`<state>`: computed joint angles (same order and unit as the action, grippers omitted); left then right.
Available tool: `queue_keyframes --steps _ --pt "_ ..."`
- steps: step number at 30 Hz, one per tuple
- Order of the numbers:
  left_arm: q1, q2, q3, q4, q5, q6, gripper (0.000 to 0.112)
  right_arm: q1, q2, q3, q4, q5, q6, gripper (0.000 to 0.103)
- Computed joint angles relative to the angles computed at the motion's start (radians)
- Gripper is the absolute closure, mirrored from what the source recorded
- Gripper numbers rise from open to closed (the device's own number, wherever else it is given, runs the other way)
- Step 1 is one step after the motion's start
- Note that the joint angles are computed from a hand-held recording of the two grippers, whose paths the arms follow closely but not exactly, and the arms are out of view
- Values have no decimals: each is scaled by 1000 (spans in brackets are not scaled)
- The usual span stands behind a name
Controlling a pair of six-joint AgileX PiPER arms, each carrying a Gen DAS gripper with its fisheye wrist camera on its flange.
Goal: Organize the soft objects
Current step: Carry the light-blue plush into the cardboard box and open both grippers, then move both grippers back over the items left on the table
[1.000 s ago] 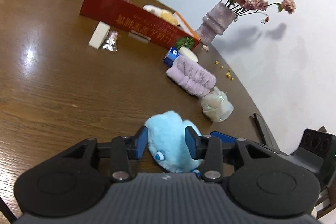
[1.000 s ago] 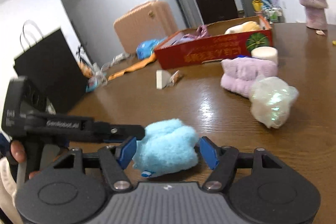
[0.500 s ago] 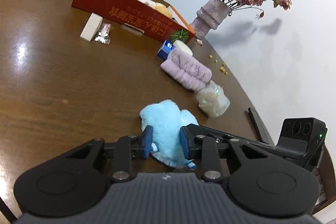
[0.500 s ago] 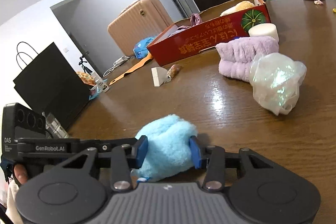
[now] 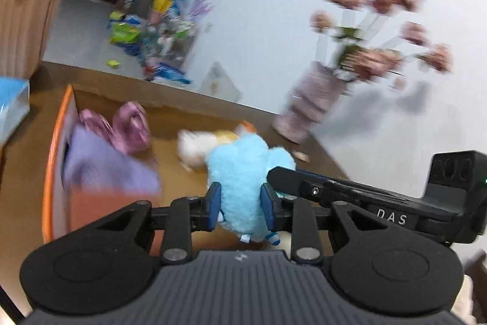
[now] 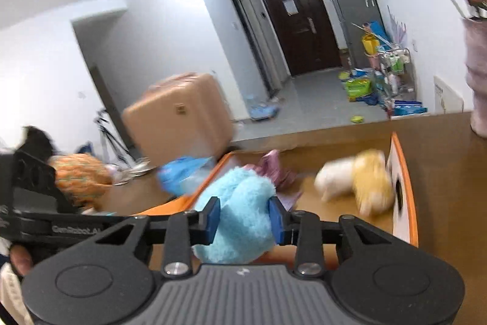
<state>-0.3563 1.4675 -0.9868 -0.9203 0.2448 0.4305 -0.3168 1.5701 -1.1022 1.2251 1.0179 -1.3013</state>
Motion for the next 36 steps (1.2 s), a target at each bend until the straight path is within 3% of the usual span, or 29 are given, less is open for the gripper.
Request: queue_keyframes --steps 3,7,11,14,18,20,25,28,32,36 --pt "75 263 -281 300 105 -247 84 154 247 -277 -114 -134 237 68" --pt "89 505 -558 644 258 -577 97 289 509 -575 -387 -207 545 78" --pt "85 503 -544 615 250 -506 97 341 580 -685 -560 -207 659 82" --pt "54 499 -532 739 241 -609 98 331 613 -723 -538 -178 660 81" --pt "43 503 -553 793 262 -655 96 324 603 -714 -519 -181 644 80" --pt "36 478 -547 852 271 -694 95 319 545 -646 -506 -203 604 80" --pt "-11 268 -416 1042 267 -855 86 238 356 -515 -431 -156 453 76" --pt "-80 110 -337 1258 322 -1047 79 158 238 -464 -420 -88 390 62" --pt "-222 -89 -240 1517 461 -1280 68 -1 81 -388 -384 30 269 51" --pt "-444 -214 -189 1737 662 -1491 55 -158 -17 -342 -338 143 171 47"
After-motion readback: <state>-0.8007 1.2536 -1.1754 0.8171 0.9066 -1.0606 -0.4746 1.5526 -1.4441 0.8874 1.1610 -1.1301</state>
